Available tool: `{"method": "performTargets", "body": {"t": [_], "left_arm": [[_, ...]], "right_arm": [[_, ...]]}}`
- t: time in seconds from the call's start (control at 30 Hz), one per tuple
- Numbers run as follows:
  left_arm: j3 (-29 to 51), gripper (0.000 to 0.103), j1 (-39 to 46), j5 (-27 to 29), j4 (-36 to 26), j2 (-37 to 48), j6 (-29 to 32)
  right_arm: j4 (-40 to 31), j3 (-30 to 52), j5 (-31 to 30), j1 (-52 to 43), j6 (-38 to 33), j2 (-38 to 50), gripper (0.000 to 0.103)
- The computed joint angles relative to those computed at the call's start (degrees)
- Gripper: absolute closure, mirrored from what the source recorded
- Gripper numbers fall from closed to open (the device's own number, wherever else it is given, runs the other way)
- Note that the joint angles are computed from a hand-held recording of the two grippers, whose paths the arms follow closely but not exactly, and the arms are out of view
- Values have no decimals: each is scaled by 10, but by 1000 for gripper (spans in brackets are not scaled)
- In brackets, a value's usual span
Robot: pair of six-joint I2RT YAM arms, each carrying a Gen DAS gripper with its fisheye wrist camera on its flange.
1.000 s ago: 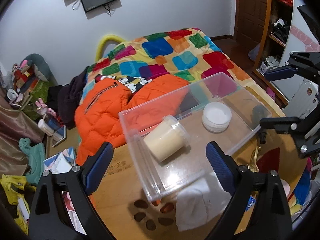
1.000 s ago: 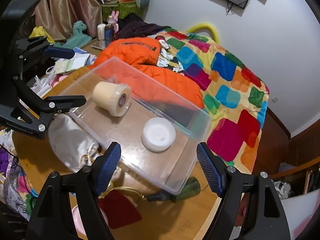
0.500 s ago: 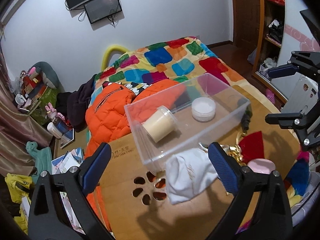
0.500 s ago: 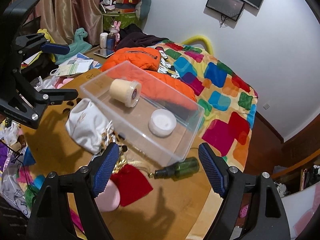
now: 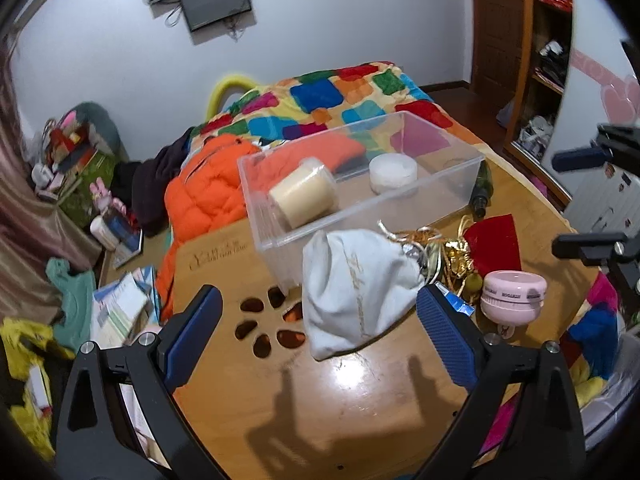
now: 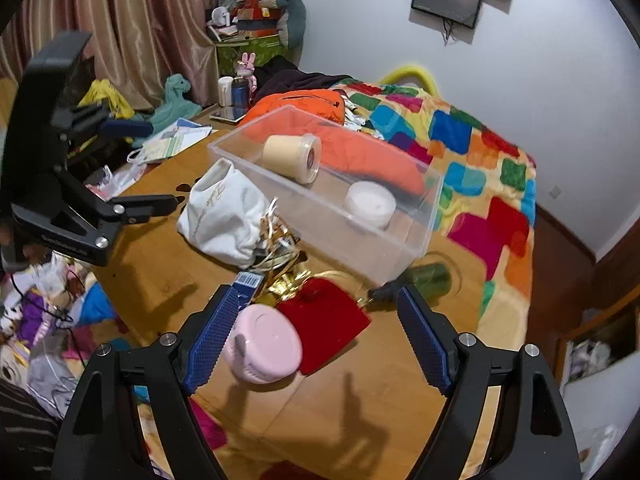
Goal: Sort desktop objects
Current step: 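Grasp the white cloth bag with the left tool while the right tool grasps the pink round device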
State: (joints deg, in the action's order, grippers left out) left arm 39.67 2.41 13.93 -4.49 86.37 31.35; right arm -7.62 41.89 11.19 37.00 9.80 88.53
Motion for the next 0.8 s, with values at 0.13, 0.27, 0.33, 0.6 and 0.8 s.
{"method": "performTargets", "body": {"t": [0.13, 0.27, 0.33, 0.6, 0.8], "left_arm": [[-36, 4, 2, 2, 55, 10, -23], [-62, 4, 1, 6, 93, 20, -42], [-71, 4, 2, 8, 109, 22, -48], [-71, 4, -10, 4, 137, 77, -72], [-43, 4, -23, -17, 150, 137, -88]], "right_arm": [[41, -30, 20, 15, 26, 12, 24], [86, -62, 44, 38, 44, 22, 24], [118, -81, 56, 53, 53, 27, 24], [201, -105, 27, 64, 81, 73, 26], [214, -96, 17, 66, 73, 106, 35]]}}
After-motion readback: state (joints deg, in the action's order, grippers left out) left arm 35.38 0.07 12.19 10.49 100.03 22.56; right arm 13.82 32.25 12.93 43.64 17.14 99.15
